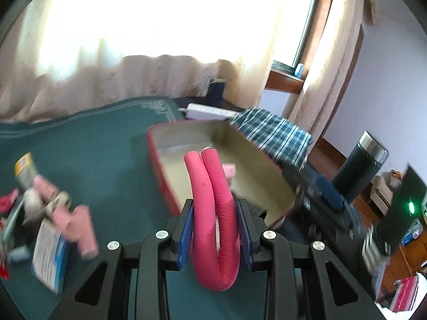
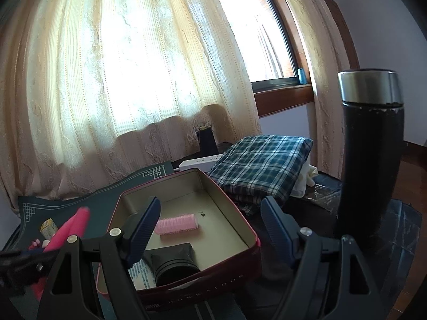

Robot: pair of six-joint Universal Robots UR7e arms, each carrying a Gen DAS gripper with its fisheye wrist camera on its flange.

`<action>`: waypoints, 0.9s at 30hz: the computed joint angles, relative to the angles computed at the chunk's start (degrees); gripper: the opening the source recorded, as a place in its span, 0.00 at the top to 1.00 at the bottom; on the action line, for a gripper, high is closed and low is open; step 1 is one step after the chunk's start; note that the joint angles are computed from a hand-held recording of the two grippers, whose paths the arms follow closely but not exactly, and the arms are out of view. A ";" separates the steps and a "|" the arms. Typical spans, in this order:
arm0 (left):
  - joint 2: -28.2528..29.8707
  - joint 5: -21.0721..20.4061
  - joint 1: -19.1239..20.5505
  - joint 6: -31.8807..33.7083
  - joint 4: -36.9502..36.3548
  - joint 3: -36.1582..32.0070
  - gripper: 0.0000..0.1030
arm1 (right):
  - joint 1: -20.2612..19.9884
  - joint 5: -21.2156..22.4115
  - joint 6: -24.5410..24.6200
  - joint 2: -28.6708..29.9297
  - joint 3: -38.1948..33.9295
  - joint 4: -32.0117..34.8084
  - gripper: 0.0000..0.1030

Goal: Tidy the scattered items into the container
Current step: 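Carry the pink foam tube to the red tin and release it with the left tool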

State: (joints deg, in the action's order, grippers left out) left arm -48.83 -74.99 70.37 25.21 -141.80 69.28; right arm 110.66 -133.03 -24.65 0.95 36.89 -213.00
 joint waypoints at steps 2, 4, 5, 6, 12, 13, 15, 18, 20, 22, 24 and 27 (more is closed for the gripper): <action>2.38 -1.08 -0.20 -0.30 1.69 -3.55 0.68 | -0.09 0.28 0.42 -0.44 0.87 -0.77 0.22; 4.46 -1.97 -0.20 -0.81 3.21 -6.71 0.68 | -0.17 0.36 0.75 -0.41 0.90 -1.18 0.22; 5.60 -2.33 -0.21 -1.08 3.94 -8.40 0.68 | -0.19 0.37 0.93 -0.43 0.94 -1.34 0.22; 6.40 -2.72 -0.16 -1.36 4.42 -9.53 0.68 | -0.22 0.33 1.15 -0.52 1.11 -1.67 0.22; 10.25 -3.73 0.46 -4.18 6.81 -15.09 0.56 | -0.34 0.17 1.96 -0.72 1.42 -2.26 0.22; 10.17 -3.87 0.53 -4.33 6.38 -14.86 0.55 | -0.33 0.13 1.97 -0.68 1.32 -2.18 0.22; 9.98 -4.25 0.70 -4.48 6.32 -14.64 0.55 | -0.33 0.08 2.00 -0.65 1.23 -2.02 0.22; 9.32 -3.58 0.77 -4.63 5.57 -13.79 0.55 | -0.32 0.07 1.98 -0.60 1.14 -2.05 0.22; 8.74 -3.03 0.87 -5.13 5.16 -13.19 0.55 | -0.35 -0.02 2.22 -0.64 1.20 -2.01 0.22; 7.91 -2.64 1.00 -5.12 4.49 -12.08 0.55 | -0.40 -0.05 2.62 -0.80 1.45 -1.95 0.22; 7.05 -2.13 1.17 -5.02 3.68 -10.99 0.55 | -0.42 -0.20 2.97 -0.90 1.61 -1.85 0.21; 6.07 -1.51 1.60 -5.73 3.16 -10.15 0.55 | -0.41 -0.27 2.80 -0.85 1.52 -1.98 0.21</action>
